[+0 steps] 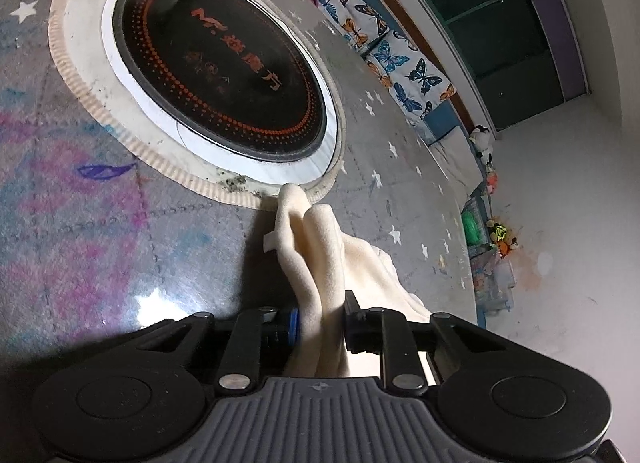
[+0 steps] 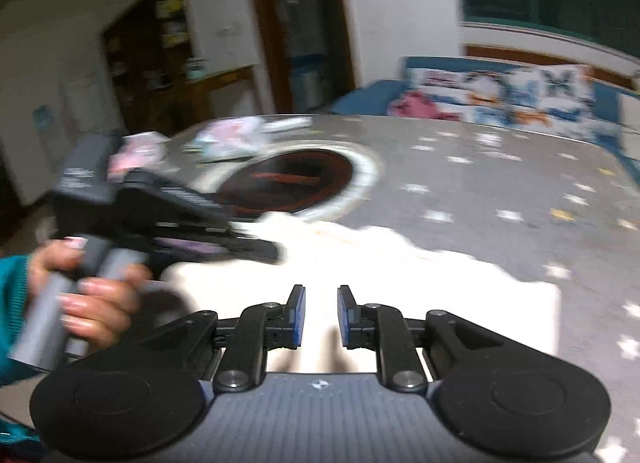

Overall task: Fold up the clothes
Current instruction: 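Grasp the sweatshirt edge with the right gripper while the left gripper holds it, then lift the sweatshirt edge with both grippers and fold it over the body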

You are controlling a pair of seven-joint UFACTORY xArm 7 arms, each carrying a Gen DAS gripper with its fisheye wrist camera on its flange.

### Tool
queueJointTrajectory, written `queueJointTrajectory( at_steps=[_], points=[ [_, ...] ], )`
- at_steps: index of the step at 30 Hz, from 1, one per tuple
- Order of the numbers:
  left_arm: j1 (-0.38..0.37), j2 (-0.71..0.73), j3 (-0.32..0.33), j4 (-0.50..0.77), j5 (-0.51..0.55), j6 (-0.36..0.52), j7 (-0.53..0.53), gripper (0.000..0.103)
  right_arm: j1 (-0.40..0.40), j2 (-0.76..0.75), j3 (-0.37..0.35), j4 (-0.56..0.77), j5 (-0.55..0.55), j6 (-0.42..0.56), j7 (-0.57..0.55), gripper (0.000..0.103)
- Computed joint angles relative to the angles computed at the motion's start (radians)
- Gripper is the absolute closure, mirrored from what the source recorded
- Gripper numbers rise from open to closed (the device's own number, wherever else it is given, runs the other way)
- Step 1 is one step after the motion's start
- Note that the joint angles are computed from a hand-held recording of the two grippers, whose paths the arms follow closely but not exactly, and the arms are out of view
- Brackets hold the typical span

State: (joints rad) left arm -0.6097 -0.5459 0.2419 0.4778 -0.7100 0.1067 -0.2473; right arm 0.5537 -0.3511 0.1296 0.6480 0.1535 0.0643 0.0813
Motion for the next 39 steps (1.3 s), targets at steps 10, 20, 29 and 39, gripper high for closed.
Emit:
queueJointTrajectory(
  at_steps=[10, 20, 29, 39],
  points=[
    [0.052, 0.022, -0.050, 0.011, 0.058, 0.006, -0.018, 0.081, -0.410, 0.011, 0.177, -0.045, -0.251, -0.002, 0.344, 0.059],
    [0.184, 0.048, -0.189, 0.032, 0.233, 0.014, -0.084, 0.082, -0.229, 0.095, 0.006, -0.046, -0.174, -0.119, 0.300, 0.088],
    [0.154, 0.114, -0.213, 0.132, 0.339, -0.005, -0.075, 0.086, -0.367, -0.011, 0.119, -0.077, -0.209, -0.153, 0.319, 0.091],
    [0.038, 0.344, -0.235, 0.372, 0.236, -0.015, 0.036, 0.086, -0.613, -0.135, 0.209, -0.082, -0.279, -0.086, 0.354, 0.092]
  ],
)
